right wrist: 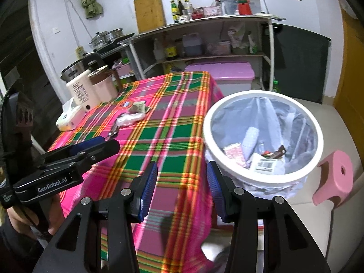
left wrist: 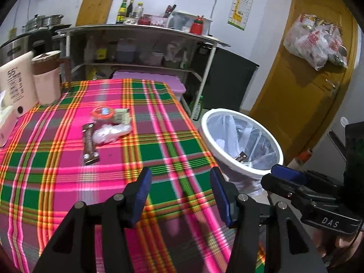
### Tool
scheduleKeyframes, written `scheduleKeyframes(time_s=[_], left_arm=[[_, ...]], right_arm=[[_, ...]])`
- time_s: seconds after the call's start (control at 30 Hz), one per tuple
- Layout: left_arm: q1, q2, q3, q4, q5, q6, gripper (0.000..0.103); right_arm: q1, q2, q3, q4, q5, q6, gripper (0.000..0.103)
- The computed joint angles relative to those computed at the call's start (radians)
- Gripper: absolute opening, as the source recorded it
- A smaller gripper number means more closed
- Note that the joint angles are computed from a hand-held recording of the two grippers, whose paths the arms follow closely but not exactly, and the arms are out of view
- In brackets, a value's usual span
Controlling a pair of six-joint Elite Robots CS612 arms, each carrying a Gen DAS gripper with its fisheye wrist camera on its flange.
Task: Collect trash
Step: 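Move both open tools back over the table toward the remaining trash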
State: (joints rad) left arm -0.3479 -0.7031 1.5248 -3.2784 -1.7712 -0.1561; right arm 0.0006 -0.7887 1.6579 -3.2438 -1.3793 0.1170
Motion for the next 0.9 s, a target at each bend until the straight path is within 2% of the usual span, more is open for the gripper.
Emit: scheduleKeyframes(time_s=[0.6, 0.9], left_arm=[[0.038, 0.008, -0.005, -0.004, 0.083, -0.073, 0.055], [0.058, 0.041, -0.069, 0.051, 0.127, -0.110, 0.055]], right_arm=[[0.019, 0.031, -0.066, 0.056, 0.036, -0.045, 0.046], [0.021, 0.050, -0.104, 0.082, 0.041, -0.048, 0.046]])
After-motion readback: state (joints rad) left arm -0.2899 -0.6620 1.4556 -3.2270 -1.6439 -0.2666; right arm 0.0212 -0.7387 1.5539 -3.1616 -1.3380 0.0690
